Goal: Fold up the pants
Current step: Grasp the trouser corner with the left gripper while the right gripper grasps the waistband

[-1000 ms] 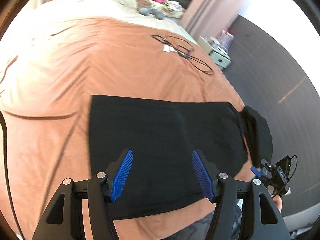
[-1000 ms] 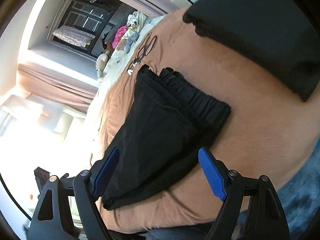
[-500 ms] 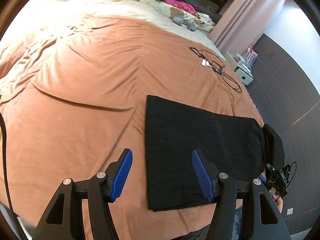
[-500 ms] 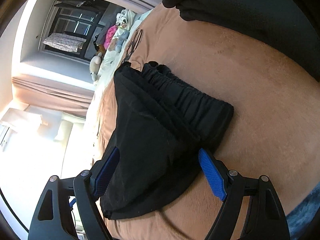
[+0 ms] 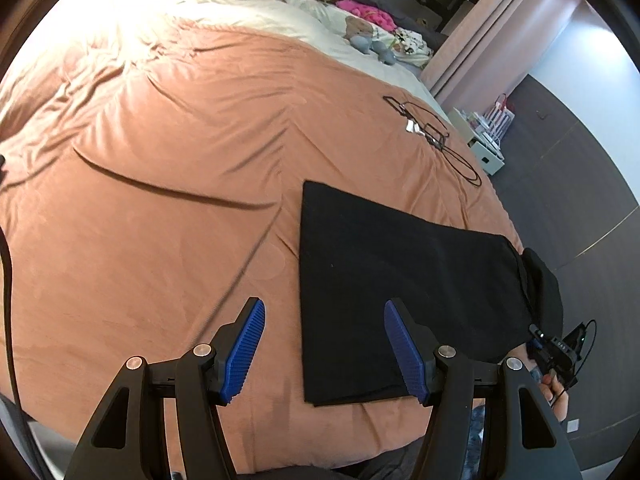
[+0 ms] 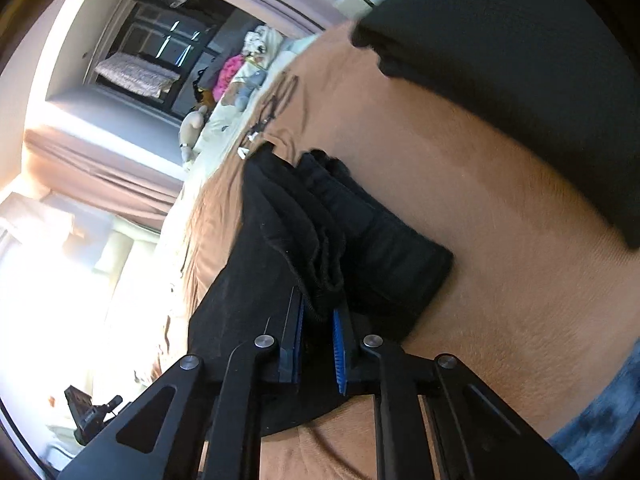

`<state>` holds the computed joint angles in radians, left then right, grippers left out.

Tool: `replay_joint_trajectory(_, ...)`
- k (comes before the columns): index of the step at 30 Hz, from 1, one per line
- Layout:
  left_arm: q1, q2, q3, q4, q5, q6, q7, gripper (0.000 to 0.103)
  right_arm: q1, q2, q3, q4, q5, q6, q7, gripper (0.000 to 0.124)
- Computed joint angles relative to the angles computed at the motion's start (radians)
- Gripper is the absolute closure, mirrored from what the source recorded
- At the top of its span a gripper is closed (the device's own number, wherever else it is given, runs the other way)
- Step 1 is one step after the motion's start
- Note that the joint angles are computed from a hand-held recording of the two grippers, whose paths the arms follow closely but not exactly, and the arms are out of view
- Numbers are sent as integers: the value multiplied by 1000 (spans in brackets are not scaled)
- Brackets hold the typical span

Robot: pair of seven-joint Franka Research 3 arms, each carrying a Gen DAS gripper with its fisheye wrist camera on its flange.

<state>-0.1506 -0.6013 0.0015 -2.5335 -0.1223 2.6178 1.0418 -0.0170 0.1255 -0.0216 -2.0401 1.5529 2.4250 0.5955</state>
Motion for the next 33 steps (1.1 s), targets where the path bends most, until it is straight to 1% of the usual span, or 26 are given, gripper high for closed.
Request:
replay_joint_trajectory(6,-52,67,30,-15,-75,64,42,39,21,-52,-2,-17,-34,74,-10,116)
replay_joint_trajectory(9,-75,105,45,-19,-119,83,77,39,37,-66,0,-28,-43,121,-7,116)
replay_joint_trajectory(13,-90,163,63,-19,-188,98,126,39,56,-88,1,-48,-31,179,-48,116)
replay_joint_trajectory(18,-121,248,91,1,-340,122,240,39,76,-95,2,-70,-23,248,-46,116)
replay_joint_trajectory(21,-127,290,95,25,-437,127,324,39,88,-93,7,-73,-17,281,-42,116)
replay_joint_trajectory(25,-117,345,84,70,-536,111,416,40,112,-80,22,-75,-64,344,24,116)
replay_joint_trajectory(27,-107,371,74,93,-579,103,458,41,117,-78,24,-77,-94,352,57,116)
replay_joint_trajectory(29,-88,395,59,110,-607,90,483,50,117,-72,24,-76,-111,332,92,116)
replay_joint_trajectory(31,-72,426,45,135,-643,74,509,54,114,-75,22,-78,-129,313,122,115)
replay_joint_trajectory(33,-53,449,31,155,-675,60,542,58,116,-83,23,-85,-171,304,173,111)
